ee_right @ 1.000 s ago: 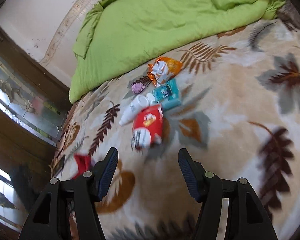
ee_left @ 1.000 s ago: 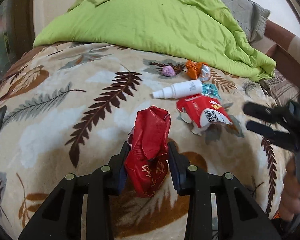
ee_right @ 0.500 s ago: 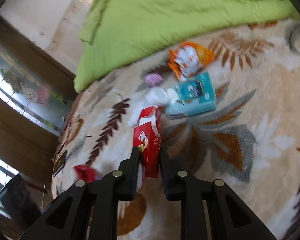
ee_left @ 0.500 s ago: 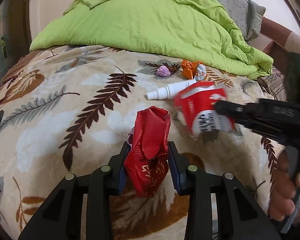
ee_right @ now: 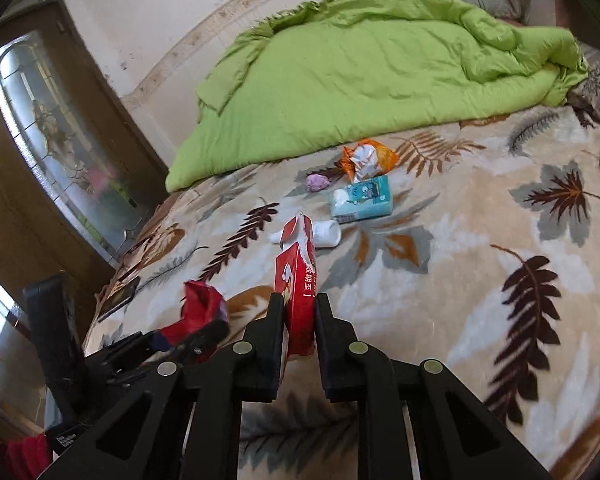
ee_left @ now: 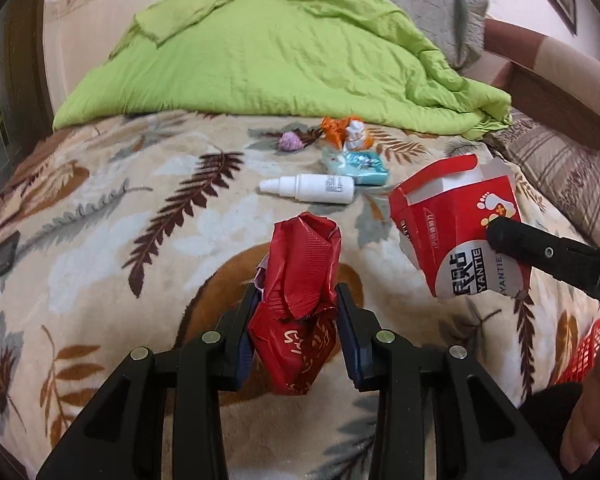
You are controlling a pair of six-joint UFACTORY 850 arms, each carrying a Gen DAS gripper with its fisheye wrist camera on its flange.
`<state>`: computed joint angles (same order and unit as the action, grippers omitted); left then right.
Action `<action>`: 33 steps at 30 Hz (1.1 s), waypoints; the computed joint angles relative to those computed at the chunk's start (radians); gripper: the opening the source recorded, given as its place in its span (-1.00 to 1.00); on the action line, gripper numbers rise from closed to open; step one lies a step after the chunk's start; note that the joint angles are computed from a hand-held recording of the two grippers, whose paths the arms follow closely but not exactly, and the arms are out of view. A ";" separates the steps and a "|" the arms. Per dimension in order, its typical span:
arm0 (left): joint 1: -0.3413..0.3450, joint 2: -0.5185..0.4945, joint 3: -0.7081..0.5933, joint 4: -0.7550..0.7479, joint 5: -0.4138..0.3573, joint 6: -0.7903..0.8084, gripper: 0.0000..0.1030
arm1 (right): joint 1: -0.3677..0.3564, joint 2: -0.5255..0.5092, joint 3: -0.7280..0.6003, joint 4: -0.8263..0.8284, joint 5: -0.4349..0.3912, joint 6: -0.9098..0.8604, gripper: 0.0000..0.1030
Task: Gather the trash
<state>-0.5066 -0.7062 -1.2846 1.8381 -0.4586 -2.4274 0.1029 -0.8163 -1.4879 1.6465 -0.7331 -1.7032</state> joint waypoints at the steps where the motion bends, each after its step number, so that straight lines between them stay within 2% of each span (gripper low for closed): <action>1: -0.006 0.000 0.000 -0.009 -0.015 0.014 -0.32 | -0.001 0.009 0.015 0.014 -0.002 -0.019 -0.69; 6: -0.007 -0.007 -0.009 -0.038 -0.033 0.027 -0.32 | 0.000 0.034 0.055 0.044 -0.002 -0.074 -0.69; 15: -0.026 -0.015 -0.019 -0.086 -0.098 0.057 -0.31 | -0.017 0.026 0.049 0.058 -0.023 -0.031 -0.68; 33: -0.027 -0.013 -0.017 -0.067 -0.094 0.030 -0.31 | -0.019 0.023 0.042 0.058 -0.021 -0.028 -0.68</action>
